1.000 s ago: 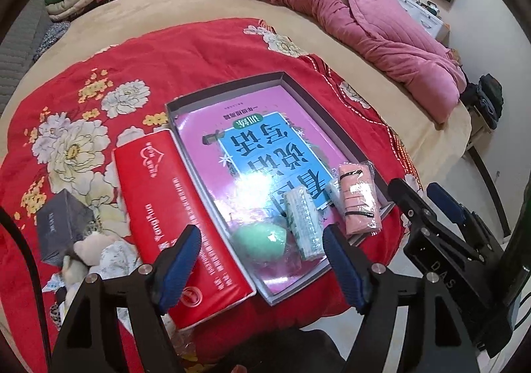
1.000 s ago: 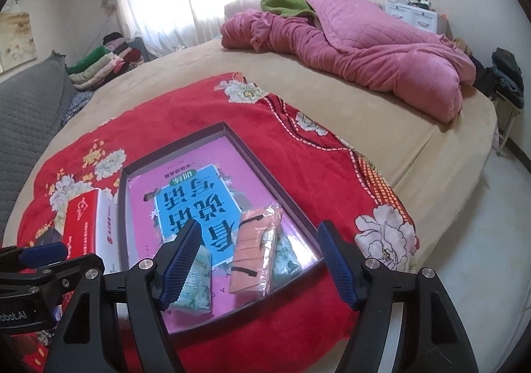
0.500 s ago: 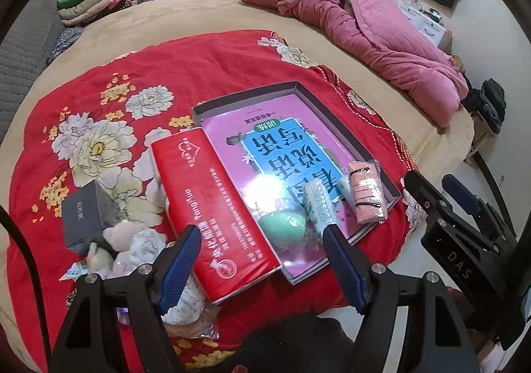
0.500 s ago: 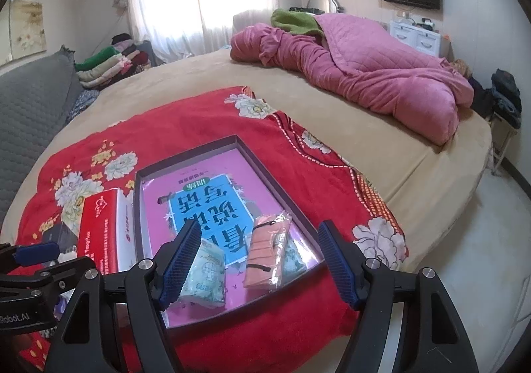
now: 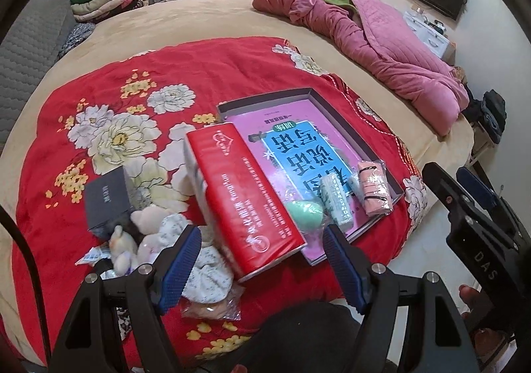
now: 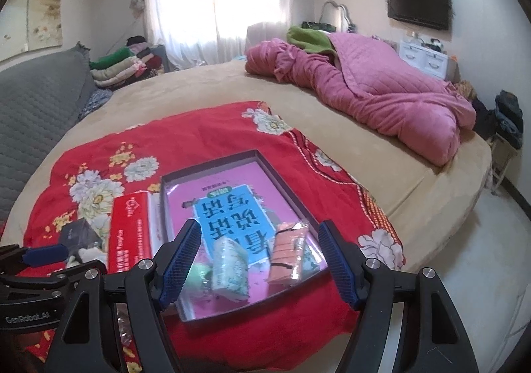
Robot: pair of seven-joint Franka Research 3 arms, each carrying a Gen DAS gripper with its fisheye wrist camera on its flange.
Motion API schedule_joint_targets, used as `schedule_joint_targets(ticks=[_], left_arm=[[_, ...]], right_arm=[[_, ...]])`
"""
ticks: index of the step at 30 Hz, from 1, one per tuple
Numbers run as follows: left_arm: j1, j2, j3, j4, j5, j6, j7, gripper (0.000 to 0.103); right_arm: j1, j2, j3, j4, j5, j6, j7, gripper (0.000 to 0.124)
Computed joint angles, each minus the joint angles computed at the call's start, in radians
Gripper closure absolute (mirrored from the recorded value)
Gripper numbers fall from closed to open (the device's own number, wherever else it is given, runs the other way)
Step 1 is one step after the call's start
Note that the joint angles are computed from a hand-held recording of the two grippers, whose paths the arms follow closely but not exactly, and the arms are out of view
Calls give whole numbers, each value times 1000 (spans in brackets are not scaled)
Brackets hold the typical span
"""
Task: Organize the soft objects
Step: 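Withdraw both open tools from the book box toward the pile, then grasp the leopard-print cloth with left tool while right tool grasps the white floral cloth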
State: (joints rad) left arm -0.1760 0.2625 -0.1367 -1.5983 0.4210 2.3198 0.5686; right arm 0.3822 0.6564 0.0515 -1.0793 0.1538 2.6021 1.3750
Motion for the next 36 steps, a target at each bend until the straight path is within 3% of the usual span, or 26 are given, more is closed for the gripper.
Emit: schedule_joint_targets(ticks=[11,36], left_arm=[[31,-141,0,-170,12,53,-60,28],[113,-427,-21,-501,32,48,-179,28]], right_arm=[[28,-72,23,-82,1,21,-50,50],[78,-185,99,-232,85,21,-213,50]])
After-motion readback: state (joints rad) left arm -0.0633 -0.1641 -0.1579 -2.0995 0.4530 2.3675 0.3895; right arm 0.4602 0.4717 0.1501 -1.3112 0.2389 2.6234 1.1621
